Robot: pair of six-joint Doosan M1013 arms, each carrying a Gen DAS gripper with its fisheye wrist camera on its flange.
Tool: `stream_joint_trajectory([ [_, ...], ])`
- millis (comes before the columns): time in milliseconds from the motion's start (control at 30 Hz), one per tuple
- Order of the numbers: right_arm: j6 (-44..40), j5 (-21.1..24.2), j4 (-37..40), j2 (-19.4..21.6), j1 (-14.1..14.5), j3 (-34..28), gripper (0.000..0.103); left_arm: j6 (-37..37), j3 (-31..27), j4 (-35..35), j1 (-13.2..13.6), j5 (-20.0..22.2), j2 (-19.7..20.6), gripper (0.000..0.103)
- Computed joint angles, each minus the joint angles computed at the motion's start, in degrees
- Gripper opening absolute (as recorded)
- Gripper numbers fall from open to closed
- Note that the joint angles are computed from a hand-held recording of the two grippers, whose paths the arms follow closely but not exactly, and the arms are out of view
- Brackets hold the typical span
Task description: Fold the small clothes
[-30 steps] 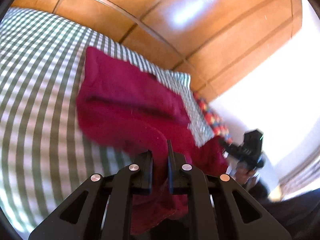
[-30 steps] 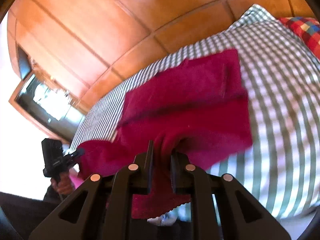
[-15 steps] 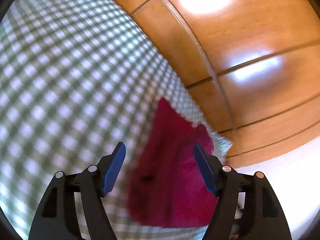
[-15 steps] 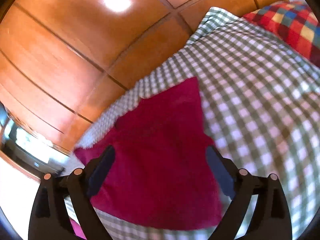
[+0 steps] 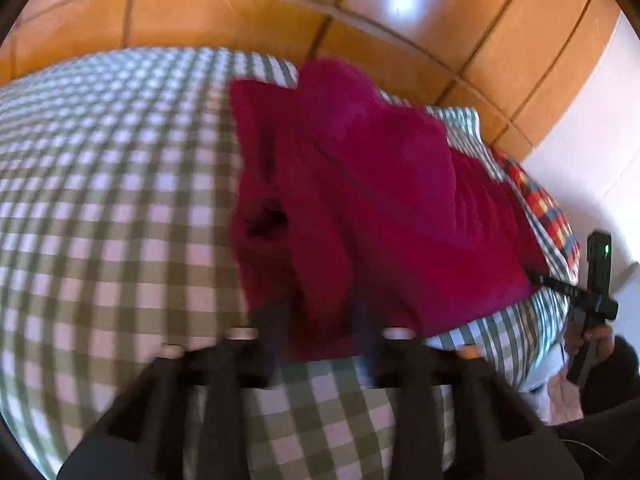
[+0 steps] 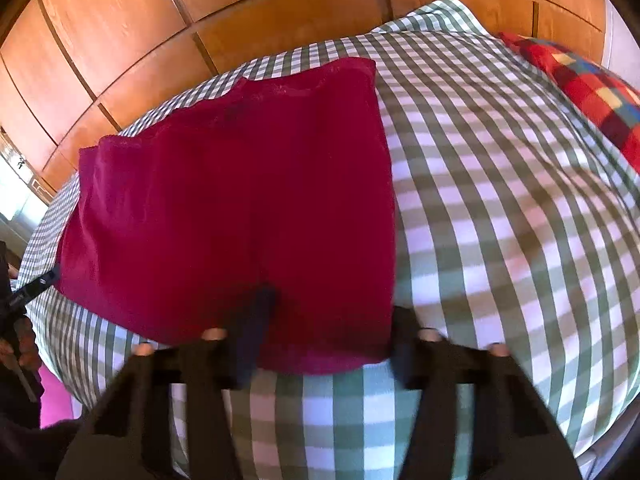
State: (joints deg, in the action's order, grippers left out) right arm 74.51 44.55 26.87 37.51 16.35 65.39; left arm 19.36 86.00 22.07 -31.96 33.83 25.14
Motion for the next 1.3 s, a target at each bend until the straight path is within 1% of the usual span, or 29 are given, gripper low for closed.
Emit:
stream_joint_trajectory([
  [67, -1.07, 0.29, 0.36, -0.63, -0.15, 0.66, 0.021, 0.57, 0.07, 0.77, -0.46, -0.35, -0.23, 0.010],
  [133, -3.30, 0.64, 0.98, -1.88, -0.30, 2.20, 0.019, 1.74, 1.44, 0.60, -0.91, -1.75, -1.39, 0.009],
  [233, -7.33, 2.78, 2.18, -3.79, -0.79, 4.84, 0.019, 3.26, 4.20, -1.76, -1.80, -3.48, -3.63, 0.009],
  [300, -9.81, 4.24, 2.42, -5.12, -1.01, 6.93, 0.019, 4.20, 5.95, -3.52, -3.04, -3.18, -5.05, 0.009],
  [367, -11.76, 6.21, 2.23, -6.34, -1.19, 8.93, 0.019, 3.10, 8.28, -5.28, -4.49, -4.17, -6.72, 0.009],
  [433, -13.32, 8.30, 2.69, -6.93, -1.44, 9.88, 0.020, 0.54, 9.72, -4.26, -5.93, -4.69, -7.85, 0.009],
  [467, -13.46, 8.83, 2.69, -7.07, -1.50, 9.99, 0.026, -0.96, 10.14, -3.41, -6.38, -4.89, -8.28, 0.009],
  [500, -12.89, 8.19, 2.09, -7.39, -1.54, 10.22, 0.048, -4.24, 10.89, -1.35, -6.77, -5.92, -8.97, 0.010],
  [533, -12.82, 7.12, 2.72, -7.59, -1.78, 10.27, 0.059, -8.47, 11.45, 1.87, -6.95, -6.72, -9.54, 0.010],
  [567, -12.82, 5.47, 3.89, -7.72, -2.04, 10.18, 0.064, -11.59, 11.60, 4.47, -6.85, -7.07, -9.82, 0.011],
  [600, -11.51, 4.12, 3.85, -7.59, -2.11, 9.53, 0.064, -16.32, 11.71, 8.71, -6.70, -7.43, -10.15, 0.013],
  [633, -10.81, 3.07, 3.80, -7.44, -2.11, 9.03, 0.064, -19.45, 11.50, 11.75, -6.47, -7.26, -10.17, 0.023],
  [667, -9.64, 0.97, 3.53, -7.06, -1.98, 8.06, 0.064, -21.77, 11.01, 14.11, -6.19, -6.67, -9.96, 0.033],
  [733, -6.42, -1.73, 1.30, -5.91, -1.52, 6.02, 0.064, -23.04, 9.23, 16.56, -5.07, -5.19, -8.92, 0.034],
  [767, -3.99, -2.57, -0.49, -5.05, -1.24, 4.64, 0.063, -22.81, 8.30, 16.96, -4.36, -4.97, -8.19, 0.034],
  [800, -2.25, -2.47, -1.53, -4.20, -1.03, 3.26, 0.056, -21.72, 7.03, 16.19, -3.72, -4.64, -7.34, 0.034],
  [833, -1.03, -1.68, -2.30, -3.16, -0.97, 1.47, 0.052, -20.49, 6.36, 15.02, -2.92, -5.04, -6.68, 0.034],
  [900, 1.22, -0.82, -5.77, -1.61, -0.32, -1.01, 0.034, -17.35, 4.85, 10.49, -1.19, -6.43, -5.00, 0.034],
  [933, 1.89, -0.73, -7.14, -1.35, -0.11, -1.46, 0.027, -16.46, 4.29, 8.98, -0.68, -6.92, -4.47, 0.034],
  [967, 2.61, -1.09, -8.55, -1.35, 0.14, -1.61, 0.015, -14.62, 3.78, 6.80, -0.08, -8.30, -3.88, 0.034],
  [1000, 1.99, -1.13, -8.07, -1.47, 0.07, -1.71, 0.009, -12.96, 3.30, 5.58, 0.24, -8.84, -3.56, 0.034],
  [1033, 0.91, -1.85, -7.38, -2.01, 0.02, -0.96, 0.009, -11.38, 3.07, 4.73, 0.42, -9.76, -3.33, 0.032],
  [1067, 0.20, -2.55, -7.31, -2.32, 0.11, -0.52, 0.008, -9.67, 3.21, 4.03, 0.55, -11.58, -3.27, 0.021],
  [1100, -0.99, -3.21, -7.02, -2.93, 0.11, 0.24, 0.008, -7.90, 3.32, 3.27, 0.52, -12.42, -3.28, 0.016],
  [1133, -1.53, -3.63, -6.91, -3.29, 0.23, 0.57, 0.007, -5.67, 3.03, 2.76, 0.32, -11.98, -3.14, 0.003],
  [1167, -2.72, -4.18, -6.04, -3.95, 0.13, 1.17, 0.007, -5.07, 2.65, 3.12, 0.03, -11.19, -2.96, 0.000],
  [1200, -3.65, -4.70, -5.05, -4.43, 0.14, 1.75, 0.007, -6.28, 2.63, 4.58, -0.24, -10.77, -3.09, 0.000],
  [1267, -6.42, -5.71, -2.00, -5.39, -0.04, 2.30, 0.007, -12.27, 3.30, 9.56, -0.56, -12.34, -3.83, 0.000],
  [1300, -8.00, -6.38, -0.02, -5.75, -0.16, 2.11, 0.007, -18.54, 3.86, 15.53, -0.86, -12.79, -4.57, 0.000],
])
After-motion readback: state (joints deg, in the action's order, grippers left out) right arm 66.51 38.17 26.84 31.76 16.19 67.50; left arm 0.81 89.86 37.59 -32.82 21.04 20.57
